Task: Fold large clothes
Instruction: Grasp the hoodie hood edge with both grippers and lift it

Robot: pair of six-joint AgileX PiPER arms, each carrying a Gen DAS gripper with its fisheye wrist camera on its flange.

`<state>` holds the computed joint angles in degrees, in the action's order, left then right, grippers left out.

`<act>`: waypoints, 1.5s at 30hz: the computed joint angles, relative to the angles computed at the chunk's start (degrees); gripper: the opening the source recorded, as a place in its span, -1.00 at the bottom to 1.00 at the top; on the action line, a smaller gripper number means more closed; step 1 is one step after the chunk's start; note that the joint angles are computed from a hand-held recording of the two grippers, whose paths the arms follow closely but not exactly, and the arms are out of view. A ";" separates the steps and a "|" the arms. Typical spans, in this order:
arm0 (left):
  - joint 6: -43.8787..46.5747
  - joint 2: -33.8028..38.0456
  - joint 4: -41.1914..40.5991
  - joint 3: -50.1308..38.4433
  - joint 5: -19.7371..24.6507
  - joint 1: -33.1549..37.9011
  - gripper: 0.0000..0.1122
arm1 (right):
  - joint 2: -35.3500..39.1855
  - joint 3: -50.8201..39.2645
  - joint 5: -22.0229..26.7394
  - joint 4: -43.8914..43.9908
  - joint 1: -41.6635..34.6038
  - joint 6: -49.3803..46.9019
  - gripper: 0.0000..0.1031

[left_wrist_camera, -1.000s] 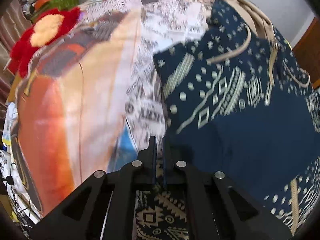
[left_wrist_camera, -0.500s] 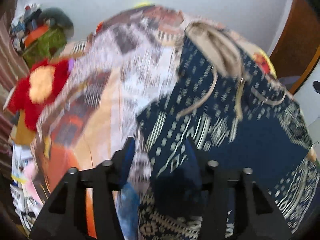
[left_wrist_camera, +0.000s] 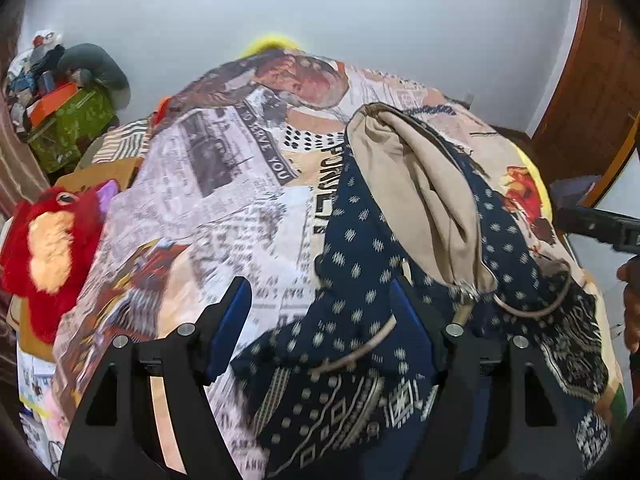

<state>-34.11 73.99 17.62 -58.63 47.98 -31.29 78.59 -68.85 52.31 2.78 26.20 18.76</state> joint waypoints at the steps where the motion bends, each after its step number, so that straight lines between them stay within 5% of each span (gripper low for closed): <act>1: 0.36 1.95 -0.12 -0.67 -0.97 0.32 0.26 | 2.50 -0.73 -1.05 0.10 0.06 -0.36 0.91; 10: 8.27 19.91 -10.39 -8.63 -9.07 5.83 0.26 | 19.43 -6.69 -9.37 5.58 -2.80 -4.70 0.81; 16: 11.04 24.17 -20.13 -8.35 -16.46 8.71 0.29 | 23.14 -6.43 -14.67 14.12 -4.42 -10.23 0.33; 19: 8.34 23.54 -17.97 -7.67 -16.99 8.05 0.16 | 23.04 -6.76 -14.85 12.92 -2.79 -10.86 -0.24; 21: 4.40 22.61 -12.99 -7.83 -15.09 6.56 -0.25 | 22.18 -6.24 -14.87 11.42 -1.57 -10.13 -0.57; 23: 8.01 21.19 -14.56 -8.06 -12.74 6.24 -0.69 | 20.85 -5.20 -14.89 10.78 -0.82 -10.41 -0.67; 24: 9.03 20.28 -14.81 -8.11 -11.49 5.93 -0.76 | 19.82 -4.34 -15.03 9.96 -0.28 -9.99 -0.71; 36: 11.37 -1.63 -17.70 -2.13 2.88 -1.45 -0.86 | 0.45 5.38 -7.63 3.36 8.71 -4.67 -0.75; 45: -1.21 -11.17 -12.25 8.65 8.72 -12.97 -0.85 | -11.43 14.77 -0.40 -9.57 24.17 14.42 -0.74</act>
<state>-35.32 62.82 5.37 -49.99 56.70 -44.26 67.16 -54.08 51.91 -6.79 50.37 33.19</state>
